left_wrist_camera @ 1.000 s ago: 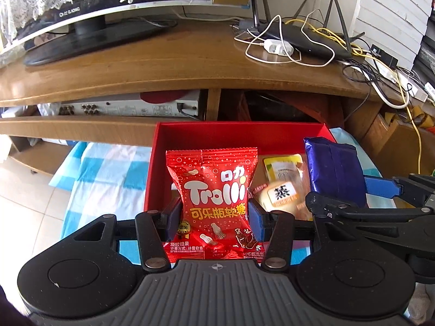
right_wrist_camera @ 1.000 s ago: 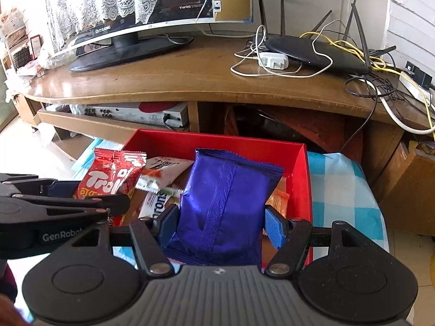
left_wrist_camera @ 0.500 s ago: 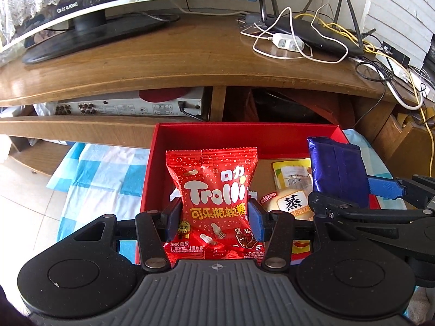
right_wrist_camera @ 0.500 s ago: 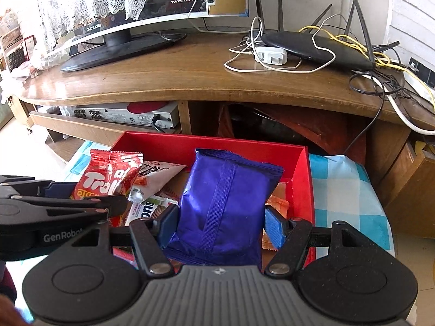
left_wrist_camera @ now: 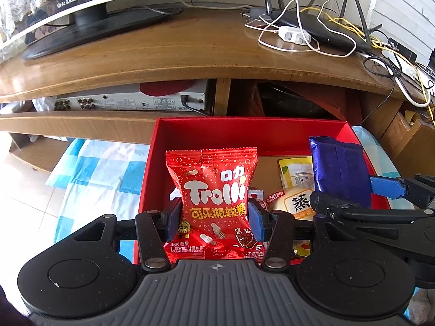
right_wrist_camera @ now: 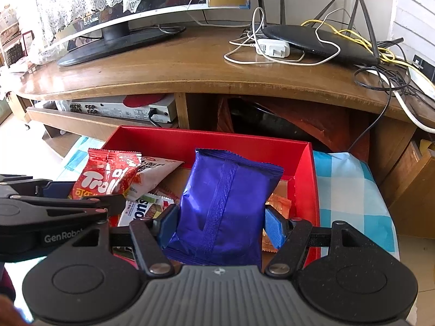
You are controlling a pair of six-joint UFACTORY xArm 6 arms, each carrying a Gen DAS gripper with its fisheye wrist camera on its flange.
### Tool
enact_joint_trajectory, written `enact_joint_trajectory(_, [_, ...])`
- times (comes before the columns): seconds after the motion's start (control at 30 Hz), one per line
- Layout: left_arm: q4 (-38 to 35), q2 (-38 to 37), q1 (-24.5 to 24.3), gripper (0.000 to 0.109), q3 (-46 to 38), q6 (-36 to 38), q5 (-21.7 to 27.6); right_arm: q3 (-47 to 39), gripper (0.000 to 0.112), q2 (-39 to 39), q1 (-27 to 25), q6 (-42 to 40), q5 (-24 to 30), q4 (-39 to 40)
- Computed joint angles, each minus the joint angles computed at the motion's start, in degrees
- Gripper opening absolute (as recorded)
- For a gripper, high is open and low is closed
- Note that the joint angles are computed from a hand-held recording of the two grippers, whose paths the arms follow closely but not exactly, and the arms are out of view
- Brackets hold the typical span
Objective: Organize snacks
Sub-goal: 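Lower both packets into the red box and open both grippers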
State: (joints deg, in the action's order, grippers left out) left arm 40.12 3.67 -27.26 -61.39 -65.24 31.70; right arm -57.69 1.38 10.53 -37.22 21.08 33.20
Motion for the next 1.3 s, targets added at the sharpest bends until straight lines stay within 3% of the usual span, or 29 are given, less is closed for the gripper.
enact_joint_trajectory(1.3, [3.17,6.15,1.19,0.062,-3.32,-2.34,0.90,-3.34,0.083,7.35,0.94,-1.52,-3.49,0.67])
